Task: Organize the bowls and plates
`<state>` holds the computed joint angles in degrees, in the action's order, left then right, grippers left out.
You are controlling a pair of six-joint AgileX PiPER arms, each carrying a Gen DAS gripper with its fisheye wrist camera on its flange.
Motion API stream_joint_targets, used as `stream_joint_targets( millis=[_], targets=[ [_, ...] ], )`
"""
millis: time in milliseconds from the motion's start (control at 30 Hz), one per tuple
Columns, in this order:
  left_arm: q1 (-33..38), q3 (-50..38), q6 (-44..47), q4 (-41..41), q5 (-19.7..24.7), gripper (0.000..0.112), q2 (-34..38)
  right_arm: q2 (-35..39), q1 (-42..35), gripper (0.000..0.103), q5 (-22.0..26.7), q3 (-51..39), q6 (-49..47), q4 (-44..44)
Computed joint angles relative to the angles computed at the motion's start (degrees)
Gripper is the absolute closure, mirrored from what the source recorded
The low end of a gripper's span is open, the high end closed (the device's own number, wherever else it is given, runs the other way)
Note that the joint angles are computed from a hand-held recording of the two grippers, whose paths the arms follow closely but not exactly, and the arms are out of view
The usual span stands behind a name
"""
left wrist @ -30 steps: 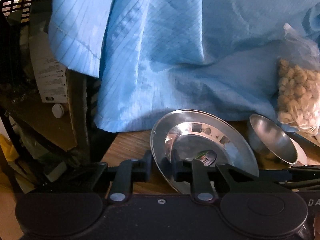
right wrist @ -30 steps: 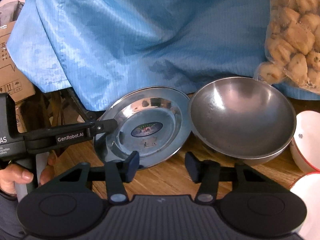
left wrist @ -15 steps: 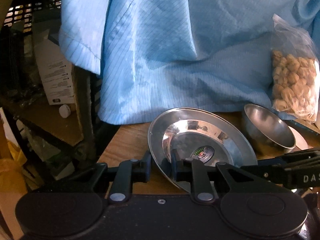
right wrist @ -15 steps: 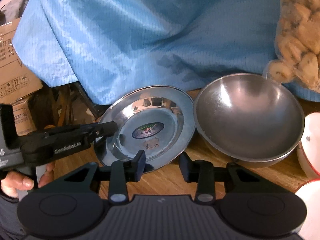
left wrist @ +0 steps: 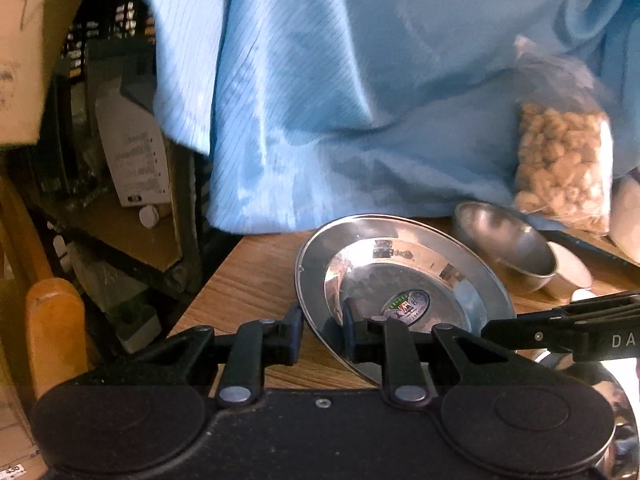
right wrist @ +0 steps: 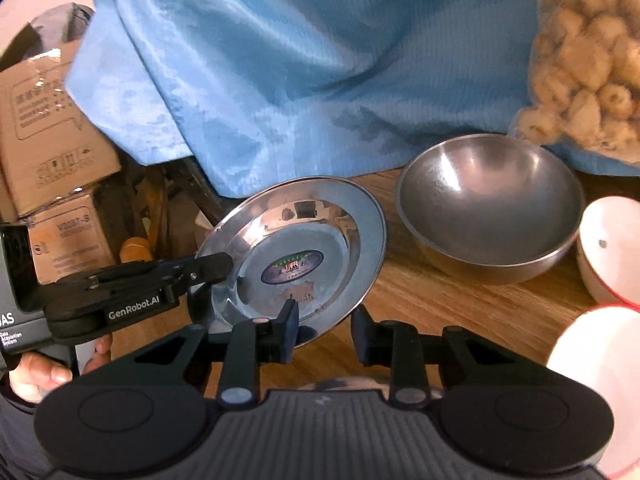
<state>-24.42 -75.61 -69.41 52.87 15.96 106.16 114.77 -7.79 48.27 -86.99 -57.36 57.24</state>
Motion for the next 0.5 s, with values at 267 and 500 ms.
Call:
stream_joint_targets(
  millis=[267,500],
  targets=[
    [-5.7,4.3,-10.1,9.7,4.0,0.09,-6.0,-9.0,-4.6,0.071,2.4,9.8,-8.5,5.3],
    [-12.3,4.7,-13.6,13.3,8.1,0.09,-7.9,-15.9,-10.7,0.071,5.4,17.5,-13.7,7.3]
  ],
)
